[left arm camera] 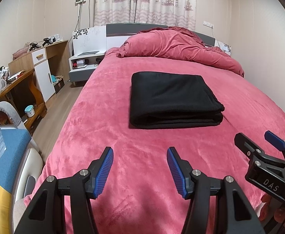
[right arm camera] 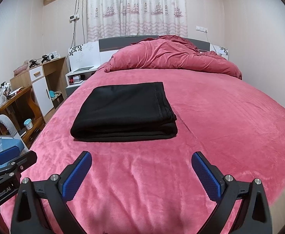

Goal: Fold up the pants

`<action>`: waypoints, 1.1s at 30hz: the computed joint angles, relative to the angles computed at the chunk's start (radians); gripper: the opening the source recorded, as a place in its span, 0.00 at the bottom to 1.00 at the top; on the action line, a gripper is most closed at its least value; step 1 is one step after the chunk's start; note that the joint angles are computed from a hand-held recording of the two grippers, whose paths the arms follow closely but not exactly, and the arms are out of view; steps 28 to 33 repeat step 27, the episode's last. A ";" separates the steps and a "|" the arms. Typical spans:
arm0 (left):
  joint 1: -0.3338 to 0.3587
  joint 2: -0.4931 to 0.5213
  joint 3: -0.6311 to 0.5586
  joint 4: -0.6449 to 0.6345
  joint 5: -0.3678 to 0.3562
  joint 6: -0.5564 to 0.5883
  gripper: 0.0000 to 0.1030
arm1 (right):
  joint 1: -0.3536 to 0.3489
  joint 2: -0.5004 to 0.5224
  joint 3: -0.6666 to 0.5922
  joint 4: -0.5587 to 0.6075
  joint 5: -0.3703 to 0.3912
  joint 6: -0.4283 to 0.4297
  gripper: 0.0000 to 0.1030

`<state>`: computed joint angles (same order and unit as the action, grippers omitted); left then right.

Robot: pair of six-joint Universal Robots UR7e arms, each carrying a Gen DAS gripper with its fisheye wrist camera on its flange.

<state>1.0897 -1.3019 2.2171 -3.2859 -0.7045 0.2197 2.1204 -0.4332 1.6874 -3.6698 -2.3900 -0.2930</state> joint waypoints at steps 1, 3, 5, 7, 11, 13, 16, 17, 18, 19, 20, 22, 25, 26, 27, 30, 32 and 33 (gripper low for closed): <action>0.000 0.000 0.000 0.000 0.000 -0.001 0.56 | 0.001 0.001 0.000 -0.003 -0.001 0.000 1.00; 0.000 0.000 0.000 0.001 0.000 -0.002 0.56 | 0.000 0.002 0.000 -0.004 0.001 -0.001 1.00; 0.002 -0.001 -0.001 0.011 -0.003 -0.009 0.56 | 0.001 0.001 0.000 0.000 -0.003 0.000 1.00; 0.004 -0.003 -0.002 0.019 -0.007 -0.015 0.56 | -0.001 0.000 0.002 0.000 0.000 -0.001 1.00; 0.006 -0.003 -0.003 0.028 -0.008 -0.021 0.56 | 0.000 0.002 0.002 -0.001 -0.002 0.001 1.00; 0.006 -0.003 -0.005 0.033 -0.008 -0.019 0.56 | -0.003 0.000 0.004 0.002 0.000 0.000 1.00; 0.007 -0.005 -0.006 0.040 -0.009 -0.023 0.56 | -0.003 -0.001 0.006 0.002 0.002 0.000 1.00; 0.006 -0.003 -0.005 0.037 -0.004 -0.022 0.56 | -0.005 -0.002 0.007 0.004 0.003 0.001 1.00; 0.005 -0.002 -0.005 0.036 -0.001 -0.021 0.56 | -0.004 -0.001 0.007 0.004 0.001 0.001 1.00; 0.004 -0.001 -0.005 0.035 0.001 -0.020 0.56 | -0.007 -0.002 0.008 0.004 0.004 0.000 1.00; 0.003 0.001 -0.006 0.033 0.004 -0.018 0.56 | -0.007 -0.003 0.008 0.006 0.005 0.001 1.00; -0.001 0.006 -0.004 0.025 0.018 -0.015 0.56 | -0.008 -0.002 0.009 0.006 0.002 0.002 1.00; -0.009 0.022 -0.002 -0.016 0.053 0.004 0.56 | -0.010 -0.003 0.010 0.010 0.005 0.004 1.00; -0.011 0.030 -0.002 -0.031 0.064 0.015 0.56 | -0.011 -0.002 0.009 0.012 0.003 0.005 1.00; -0.009 0.032 -0.004 -0.026 0.063 0.018 0.56 | -0.013 -0.002 0.010 0.012 0.004 0.006 1.00; -0.009 0.032 -0.004 -0.026 0.063 0.018 0.56 | -0.013 -0.002 0.010 0.012 0.004 0.006 1.00; -0.009 0.032 -0.004 -0.026 0.063 0.018 0.56 | -0.013 -0.002 0.010 0.012 0.004 0.006 1.00; -0.009 0.032 -0.004 -0.026 0.063 0.018 0.56 | -0.013 -0.002 0.010 0.012 0.004 0.006 1.00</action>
